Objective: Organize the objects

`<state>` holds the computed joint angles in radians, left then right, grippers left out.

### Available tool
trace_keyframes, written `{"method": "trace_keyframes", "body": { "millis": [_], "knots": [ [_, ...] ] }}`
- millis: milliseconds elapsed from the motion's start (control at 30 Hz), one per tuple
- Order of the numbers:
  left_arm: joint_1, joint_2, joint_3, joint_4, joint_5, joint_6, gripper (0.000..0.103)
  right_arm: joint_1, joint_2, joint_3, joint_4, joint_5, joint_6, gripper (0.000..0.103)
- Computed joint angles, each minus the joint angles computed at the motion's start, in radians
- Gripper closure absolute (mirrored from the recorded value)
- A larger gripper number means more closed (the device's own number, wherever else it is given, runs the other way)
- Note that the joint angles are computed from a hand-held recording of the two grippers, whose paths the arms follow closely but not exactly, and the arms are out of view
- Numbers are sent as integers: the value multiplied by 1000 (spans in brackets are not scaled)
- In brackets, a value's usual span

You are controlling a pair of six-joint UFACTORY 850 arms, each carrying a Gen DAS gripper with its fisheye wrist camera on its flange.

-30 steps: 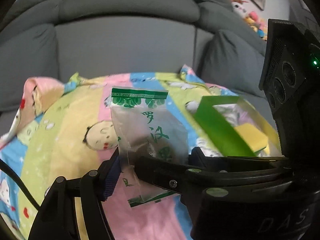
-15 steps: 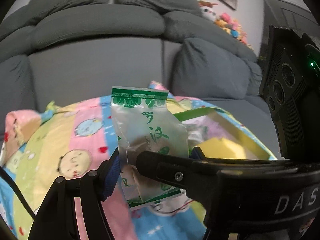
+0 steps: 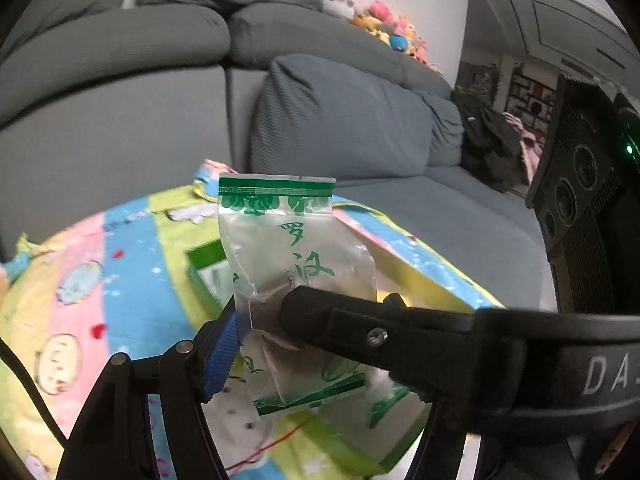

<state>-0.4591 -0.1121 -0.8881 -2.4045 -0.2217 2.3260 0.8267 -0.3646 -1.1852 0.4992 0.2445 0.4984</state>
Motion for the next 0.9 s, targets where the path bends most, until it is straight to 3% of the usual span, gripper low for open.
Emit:
{"method": "trace_keyframes", "body": {
  "millis": [133,333,467,533,600,733,900],
  "knots": [
    [-13,-49,-40,194,-3,-209,34,-14,19,45,14,21,42,48],
    [-30,-97,-75,326,12,-364,34,-25,9,44,184,-16,-76,47],
    [-36,-102,-72,241,18,-298,34,-31,12,51,283,-25,-149,47],
    [-41,-106,-74,209,35,-273,34,-26,19,54,411,-12,-275,43],
    [-36,-110,-80,290,35,-367,31,-22,24,57,552,3,-397,37],
    [-25,-104,-84,460,23,-564,30,-19,37,74,694,36,-491,35],
    [-34,-87,-84,509,65,-615,29,-3,65,95,869,98,-638,31]
  ]
}}
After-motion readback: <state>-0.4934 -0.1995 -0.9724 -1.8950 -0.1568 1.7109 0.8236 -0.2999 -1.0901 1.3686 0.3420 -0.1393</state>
